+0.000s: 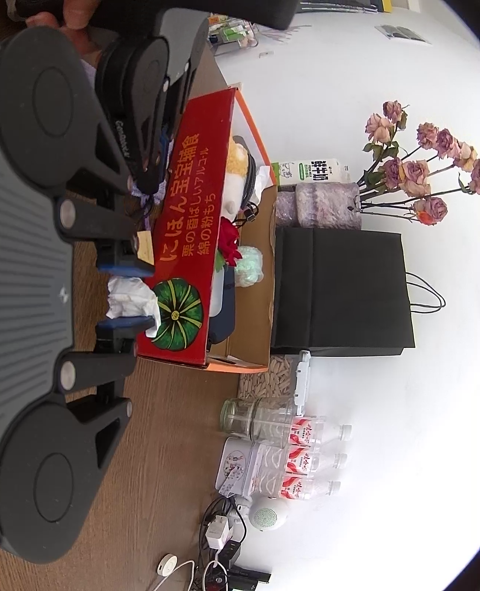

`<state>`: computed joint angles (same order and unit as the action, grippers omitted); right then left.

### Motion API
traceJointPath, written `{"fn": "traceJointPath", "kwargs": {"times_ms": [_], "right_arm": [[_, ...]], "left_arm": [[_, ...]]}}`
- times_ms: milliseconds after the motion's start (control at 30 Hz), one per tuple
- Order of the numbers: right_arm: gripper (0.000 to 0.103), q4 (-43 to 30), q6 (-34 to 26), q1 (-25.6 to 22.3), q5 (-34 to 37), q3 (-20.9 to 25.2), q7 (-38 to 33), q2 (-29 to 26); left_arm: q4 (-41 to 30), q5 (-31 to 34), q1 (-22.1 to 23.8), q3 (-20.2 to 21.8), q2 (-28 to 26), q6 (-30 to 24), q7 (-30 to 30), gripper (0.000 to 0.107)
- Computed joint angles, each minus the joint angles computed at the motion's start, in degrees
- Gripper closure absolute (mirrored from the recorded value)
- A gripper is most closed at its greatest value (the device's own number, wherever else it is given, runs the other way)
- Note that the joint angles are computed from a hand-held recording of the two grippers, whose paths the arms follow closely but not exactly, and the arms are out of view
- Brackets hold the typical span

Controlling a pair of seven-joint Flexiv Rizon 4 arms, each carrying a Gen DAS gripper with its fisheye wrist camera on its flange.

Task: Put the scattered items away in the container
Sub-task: 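Carry the tissue and USB cable into the box and open both grippers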

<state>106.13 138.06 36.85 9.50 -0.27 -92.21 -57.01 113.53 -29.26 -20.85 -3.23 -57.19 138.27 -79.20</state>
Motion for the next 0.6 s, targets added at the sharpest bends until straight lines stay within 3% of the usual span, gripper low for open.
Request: {"fn": "traceJointPath", "kwargs": {"times_ms": [433,600], "right_arm": [[0.082,0.0,0.4,-0.1,0.1,0.2,0.0,0.0],[0.082,0.3,4.0,0.0,1.0,0.4,-0.4,0.1]], "left_arm": [[2.9,4.7,2.1,-1.2,0.8,8.7,-4.3,0.103],[4.1,6.6,2.7,-1.7,1.8,13.0,-5.8,0.103]]}}
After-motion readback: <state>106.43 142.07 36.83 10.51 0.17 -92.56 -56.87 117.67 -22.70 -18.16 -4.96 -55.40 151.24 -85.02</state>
